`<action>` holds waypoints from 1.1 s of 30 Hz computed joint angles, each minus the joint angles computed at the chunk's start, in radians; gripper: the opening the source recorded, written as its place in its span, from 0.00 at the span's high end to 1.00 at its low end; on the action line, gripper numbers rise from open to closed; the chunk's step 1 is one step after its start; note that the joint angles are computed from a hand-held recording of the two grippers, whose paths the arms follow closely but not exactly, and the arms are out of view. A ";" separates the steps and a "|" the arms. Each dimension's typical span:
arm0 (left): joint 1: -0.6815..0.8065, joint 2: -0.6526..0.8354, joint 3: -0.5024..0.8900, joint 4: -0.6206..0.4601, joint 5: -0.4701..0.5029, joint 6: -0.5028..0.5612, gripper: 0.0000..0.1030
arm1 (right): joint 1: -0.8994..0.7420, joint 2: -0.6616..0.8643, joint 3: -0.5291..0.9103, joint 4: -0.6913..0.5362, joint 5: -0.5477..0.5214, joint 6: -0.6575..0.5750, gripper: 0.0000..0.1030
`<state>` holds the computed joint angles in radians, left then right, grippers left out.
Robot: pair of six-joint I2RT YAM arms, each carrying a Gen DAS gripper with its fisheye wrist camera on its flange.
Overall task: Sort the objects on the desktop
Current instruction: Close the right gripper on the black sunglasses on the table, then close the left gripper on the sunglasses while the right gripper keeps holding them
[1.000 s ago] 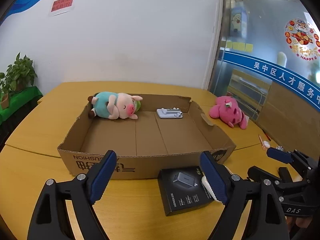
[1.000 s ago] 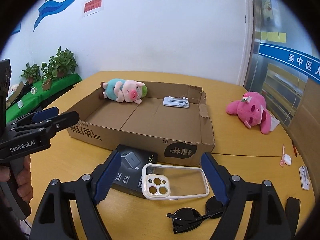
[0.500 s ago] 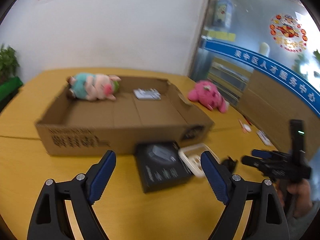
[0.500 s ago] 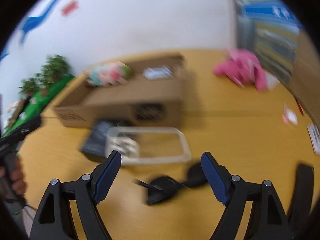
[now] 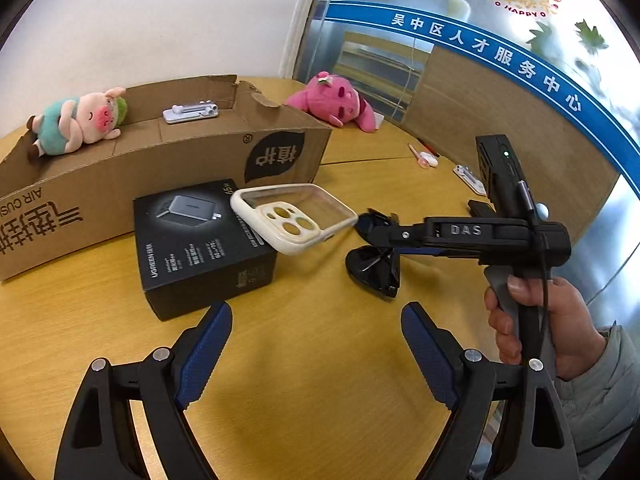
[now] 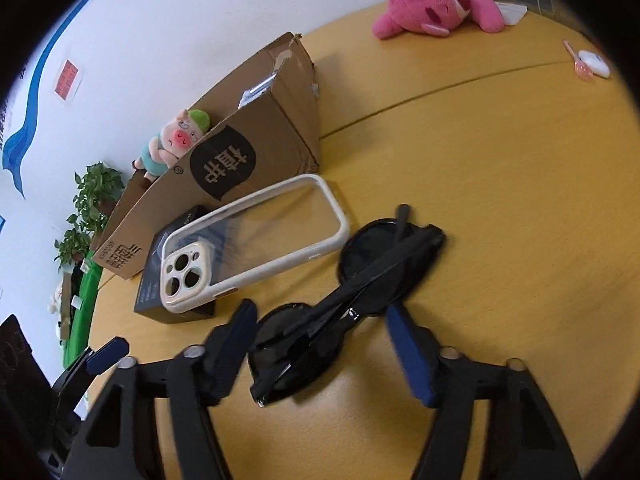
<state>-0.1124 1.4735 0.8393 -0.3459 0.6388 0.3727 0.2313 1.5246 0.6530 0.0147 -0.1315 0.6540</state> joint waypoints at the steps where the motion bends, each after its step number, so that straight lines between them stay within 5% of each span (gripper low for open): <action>1: -0.002 0.005 0.000 0.000 0.003 0.000 0.13 | -0.005 0.008 -0.003 0.017 -0.001 0.009 0.54; 7: -0.006 0.036 0.011 -0.007 0.003 -0.003 0.13 | -0.036 0.050 -0.016 0.067 -0.056 0.021 0.89; 15: 0.009 0.098 0.059 -0.063 0.050 0.016 0.13 | 0.007 0.010 -0.051 0.077 -0.099 0.041 0.90; 25: 0.094 0.406 0.371 -0.527 0.431 0.083 0.16 | 0.193 -0.029 -0.024 0.022 -0.017 0.010 0.90; 30: 0.076 0.448 0.407 -0.618 0.425 0.141 0.47 | 0.261 0.001 -0.014 0.062 -0.024 0.009 0.90; 33: 0.079 0.435 0.388 -0.575 0.378 0.104 0.63 | 0.316 0.015 0.030 0.033 0.005 -0.019 0.91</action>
<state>-0.0336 1.9089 1.2274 -0.9208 1.0165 0.4763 0.5470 1.5400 0.6827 0.0479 -0.1262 0.6352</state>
